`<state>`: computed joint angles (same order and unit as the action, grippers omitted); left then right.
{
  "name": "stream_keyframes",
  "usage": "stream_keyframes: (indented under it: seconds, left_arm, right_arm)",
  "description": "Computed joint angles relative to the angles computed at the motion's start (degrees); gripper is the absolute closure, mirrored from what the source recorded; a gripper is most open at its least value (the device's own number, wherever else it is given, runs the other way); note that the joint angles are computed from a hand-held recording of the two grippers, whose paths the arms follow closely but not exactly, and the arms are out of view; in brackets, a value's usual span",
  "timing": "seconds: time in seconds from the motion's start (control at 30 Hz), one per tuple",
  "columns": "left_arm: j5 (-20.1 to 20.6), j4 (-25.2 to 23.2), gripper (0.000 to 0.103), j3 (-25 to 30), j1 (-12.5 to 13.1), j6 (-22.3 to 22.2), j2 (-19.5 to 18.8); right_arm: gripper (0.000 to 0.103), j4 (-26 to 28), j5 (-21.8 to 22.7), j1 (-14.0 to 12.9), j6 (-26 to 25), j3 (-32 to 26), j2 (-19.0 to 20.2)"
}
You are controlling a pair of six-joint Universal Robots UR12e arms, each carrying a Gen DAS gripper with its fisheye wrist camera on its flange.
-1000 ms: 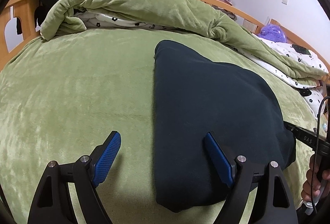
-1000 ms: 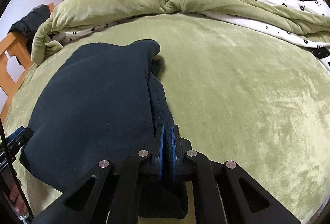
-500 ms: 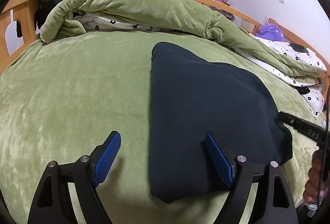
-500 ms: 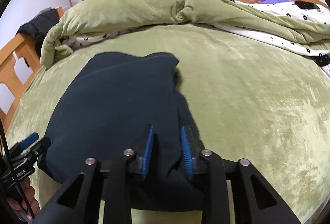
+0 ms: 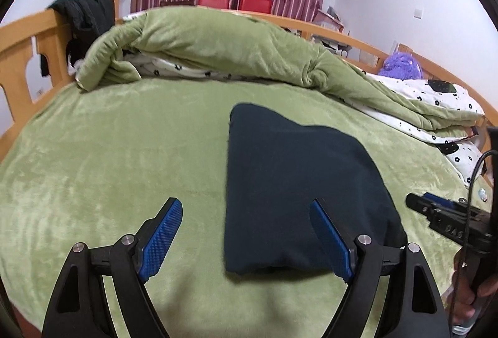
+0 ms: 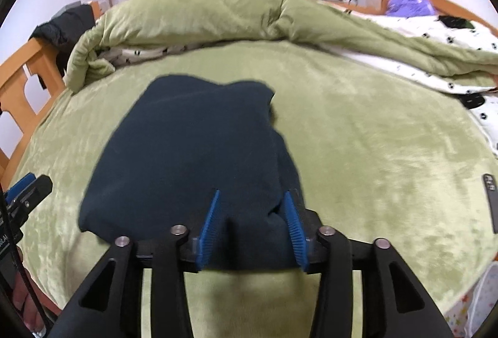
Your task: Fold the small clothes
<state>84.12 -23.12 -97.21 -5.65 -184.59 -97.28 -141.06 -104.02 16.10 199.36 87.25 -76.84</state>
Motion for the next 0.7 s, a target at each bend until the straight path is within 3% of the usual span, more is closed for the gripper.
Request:
stream_keyframes:
  seconds: [0.17,0.33,0.43,0.53,0.7]
  left_arm:
    - [0.3,0.9,0.017,-1.6,0.0,-0.4,3.3]
    - [1.6,2.1,0.011,-3.1,-0.2,0.0,5.7]
    - [2.1,0.9,0.011,-3.5,-0.4,0.2,7.0]
    - [1.8,1.2,0.011,-4.2,-0.4,0.5,8.3]
    - [4.5,2.0,0.01,-5.1,-1.0,2.1,9.6]
  right_arm:
    - [0.055,-0.7,-0.9,0.6,0.6,1.0,-3.0]
    - [0.023,-2.2,-1.2,1.6,0.5,2.7,-5.3]
    - [0.016,-3.9,-2.5,2.8,-1.5,3.6,-6.1]
    - [0.015,-3.0,-3.8,3.7,-1.3,3.5,-6.4]
    - [0.015,-2.5,-4.5,4.6,-0.7,3.3,-7.0]
